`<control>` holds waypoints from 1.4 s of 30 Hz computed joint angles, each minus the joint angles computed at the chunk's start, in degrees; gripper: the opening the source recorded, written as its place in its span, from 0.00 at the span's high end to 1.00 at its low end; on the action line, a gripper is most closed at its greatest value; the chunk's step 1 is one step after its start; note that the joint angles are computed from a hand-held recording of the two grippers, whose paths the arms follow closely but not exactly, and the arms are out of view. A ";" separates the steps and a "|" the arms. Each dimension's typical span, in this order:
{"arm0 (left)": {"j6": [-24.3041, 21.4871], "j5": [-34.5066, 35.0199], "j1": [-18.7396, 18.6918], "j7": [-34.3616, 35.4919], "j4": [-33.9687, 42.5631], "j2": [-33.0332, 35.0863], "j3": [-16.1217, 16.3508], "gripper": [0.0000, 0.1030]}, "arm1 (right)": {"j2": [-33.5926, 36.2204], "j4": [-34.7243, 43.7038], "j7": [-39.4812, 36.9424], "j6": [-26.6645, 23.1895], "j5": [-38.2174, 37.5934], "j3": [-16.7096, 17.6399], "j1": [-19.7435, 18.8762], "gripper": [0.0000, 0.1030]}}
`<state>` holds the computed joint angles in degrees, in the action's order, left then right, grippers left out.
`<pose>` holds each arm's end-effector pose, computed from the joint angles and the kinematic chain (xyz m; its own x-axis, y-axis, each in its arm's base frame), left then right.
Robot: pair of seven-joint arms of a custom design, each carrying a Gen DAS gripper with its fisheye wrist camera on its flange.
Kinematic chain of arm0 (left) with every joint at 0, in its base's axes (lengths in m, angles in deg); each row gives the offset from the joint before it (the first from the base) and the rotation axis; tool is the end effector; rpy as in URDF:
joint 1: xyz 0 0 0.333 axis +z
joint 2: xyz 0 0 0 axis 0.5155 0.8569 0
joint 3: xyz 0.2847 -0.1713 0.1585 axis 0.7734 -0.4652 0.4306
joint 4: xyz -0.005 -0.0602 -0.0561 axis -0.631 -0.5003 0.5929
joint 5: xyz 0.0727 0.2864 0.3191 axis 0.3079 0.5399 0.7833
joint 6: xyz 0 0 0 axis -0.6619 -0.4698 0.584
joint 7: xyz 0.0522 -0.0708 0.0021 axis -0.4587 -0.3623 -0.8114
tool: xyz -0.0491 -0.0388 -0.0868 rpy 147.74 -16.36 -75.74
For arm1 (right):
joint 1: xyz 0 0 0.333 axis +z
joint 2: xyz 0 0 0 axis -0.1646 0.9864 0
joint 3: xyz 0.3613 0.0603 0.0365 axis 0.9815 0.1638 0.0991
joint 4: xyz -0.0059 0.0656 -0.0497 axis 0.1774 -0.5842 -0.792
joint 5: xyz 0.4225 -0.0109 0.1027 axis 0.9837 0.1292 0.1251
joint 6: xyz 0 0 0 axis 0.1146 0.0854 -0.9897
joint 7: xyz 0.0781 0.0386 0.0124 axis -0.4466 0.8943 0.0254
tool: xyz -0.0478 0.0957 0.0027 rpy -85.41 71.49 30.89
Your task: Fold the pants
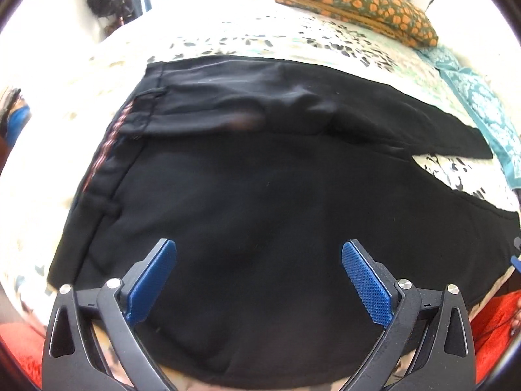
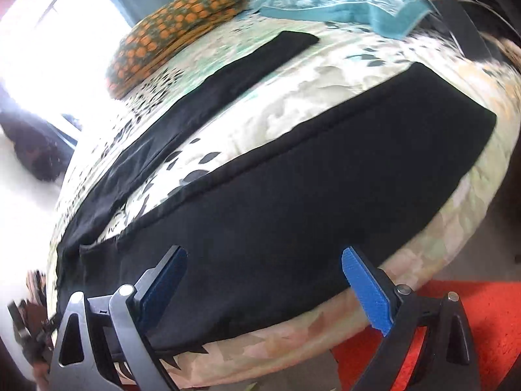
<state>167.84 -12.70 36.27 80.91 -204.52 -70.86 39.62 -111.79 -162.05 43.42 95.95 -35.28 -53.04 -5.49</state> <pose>0.5563 0.0453 0.4607 -0.0418 -0.9968 0.0685 -0.8796 0.0041 -0.4758 0.4084 0.0201 0.4356 -0.4488 -0.8105 -0.3763 -0.6850 0.5825 -0.4375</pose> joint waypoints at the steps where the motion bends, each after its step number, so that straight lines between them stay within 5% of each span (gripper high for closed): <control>1: 0.28 0.28 -0.16 -0.28 1.22 1.12 -0.27 0.01 | 1.25 1.17 -0.67 -0.26 -0.32 0.33 0.74 0.07; 5: 0.76 1.61 -0.29 -1.71 7.70 6.62 -1.21 0.01 | 4.63 4.26 -4.63 -2.10 0.66 -0.72 4.55 0.07; 9: 1.40 13.22 -0.88 -12.78 13.71 11.89 -1.12 0.01 | 7.61 6.31 -7.73 -2.65 1.21 -0.33 6.20 0.07; 11: -4.72 27.34 -3.15 -24.58 19.18 16.22 0.88 0.01 | 8.33 6.77 -9.32 -3.06 1.48 -0.31 6.83 0.07; 13: -11.01 30.19 -3.32 -27.16 23.67 20.35 0.57 0.00 | 9.68 7.73 -11.07 -3.45 2.18 -0.65 7.40 0.07; 16: -6.72 35.04 -3.77 -29.63 20.87 19.17 0.87 0.00 | 10.02 8.00 -11.41 -3.48 2.43 0.04 7.19 0.07; 18: -6.42 31.25 -2.03 -25.10 18.98 17.29 -0.84 0.01 | 10.15 8.08 -12.18 -2.64 3.95 -0.53 7.82 0.07; 21: -2.83 15.52 1.57 -13.52 14.48 12.71 -3.84 0.01 | 10.13 7.95 -12.69 -1.15 5.66 -1.03 8.02 0.07; 25: 2.11 5.05 1.34 -6.12 12.61 11.16 -4.43 0.01 | 10.52 8.27 -14.85 -0.96 10.28 -3.21 9.82 0.07; 29: -0.40 13.39 -0.84 -11.07 15.67 15.73 -2.23 0.01 | 11.57 11.54 -26.25 -0.85 24.01 -10.97 15.96 0.07; 33: 8.82 22.16 -1.88 -14.65 10.99 15.11 -0.93 0.00 | 15.48 18.68 -31.03 -3.49 26.41 -13.70 10.98 0.07; 42: 14.27 28.17 -2.17 -19.88 8.35 14.52 0.13 0.00 | 40.79 47.43 -32.82 -14.82 27.42 -17.35 -3.25 0.07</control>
<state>182.11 15.47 34.09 61.03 -196.18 -56.34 39.76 -71.00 -114.63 10.61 81.13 -7.85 -70.39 -8.74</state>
